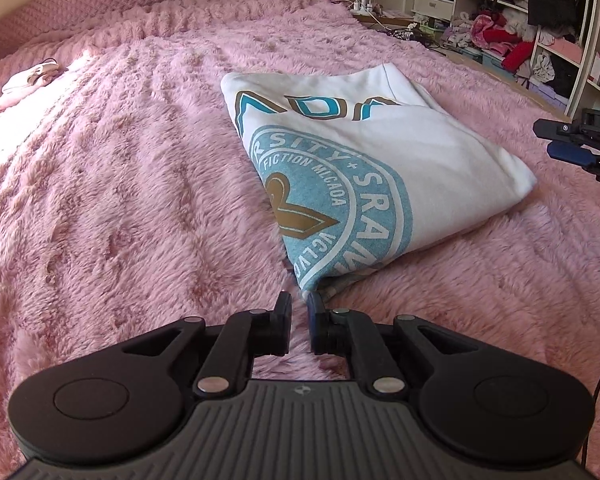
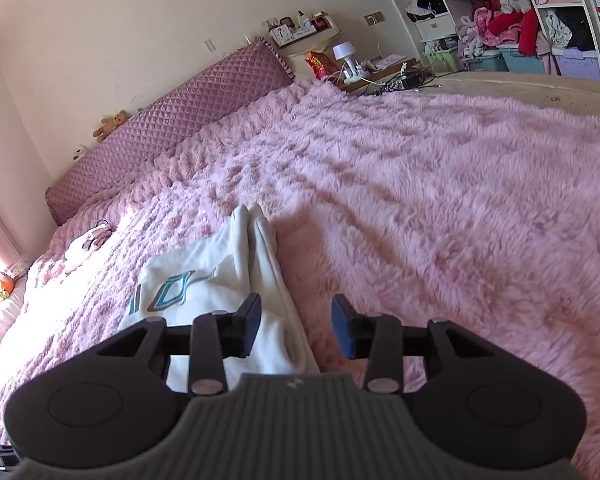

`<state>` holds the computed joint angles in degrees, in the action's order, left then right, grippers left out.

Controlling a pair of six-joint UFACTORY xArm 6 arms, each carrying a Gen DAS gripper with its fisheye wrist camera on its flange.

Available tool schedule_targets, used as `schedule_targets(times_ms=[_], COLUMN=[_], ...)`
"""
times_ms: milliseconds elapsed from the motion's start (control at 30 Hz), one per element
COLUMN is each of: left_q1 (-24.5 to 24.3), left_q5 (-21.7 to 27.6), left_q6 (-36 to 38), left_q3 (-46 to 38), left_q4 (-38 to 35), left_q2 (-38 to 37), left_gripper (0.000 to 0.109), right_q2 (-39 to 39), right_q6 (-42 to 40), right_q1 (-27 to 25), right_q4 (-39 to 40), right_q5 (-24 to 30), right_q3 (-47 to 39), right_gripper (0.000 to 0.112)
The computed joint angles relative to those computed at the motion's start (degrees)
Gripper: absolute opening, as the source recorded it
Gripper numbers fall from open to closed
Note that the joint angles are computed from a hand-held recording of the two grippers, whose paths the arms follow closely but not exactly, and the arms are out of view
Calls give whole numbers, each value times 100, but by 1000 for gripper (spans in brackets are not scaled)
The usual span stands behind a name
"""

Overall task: Fold small clothes
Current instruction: 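Press the folded sweatshirt flat with the left gripper while the right gripper grasps its edge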

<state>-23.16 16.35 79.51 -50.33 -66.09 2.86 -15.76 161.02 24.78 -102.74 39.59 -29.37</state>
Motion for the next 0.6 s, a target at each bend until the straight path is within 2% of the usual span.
schedule_targets(times_ms=[133, 267, 333, 400, 533, 600], left_q1=[142, 113, 70, 34, 27, 31], left_q5=[378, 736, 833, 886, 971, 990], left_q6=[7, 183, 230, 117, -307, -202], left_q3=[-348, -800, -984, -1140, -1332, -1349], left_q4=[-587, -1263, -1448, -1515, -1354, -1429], left_q2=[57, 335, 509, 689, 980, 1036], left_gripper=[9, 9, 11, 19, 26, 31], right_q2=[505, 1620, 2170, 2721, 3589, 3865], right_q6=[-162, -189, -687, -1123, -1850, -2380], right_q1=[-703, -1357, -1589, -1841, -2200, -2286], right_q4=[-1225, -2529, -2443, -2196, -1570, -1158], right_q5=[-453, -1305, -1625, -1989, -2673, -2847], right_q3=[-757, -2141, -2794, -3442, -4409, -4672], right_gripper=[39, 39, 39, 39, 38, 24])
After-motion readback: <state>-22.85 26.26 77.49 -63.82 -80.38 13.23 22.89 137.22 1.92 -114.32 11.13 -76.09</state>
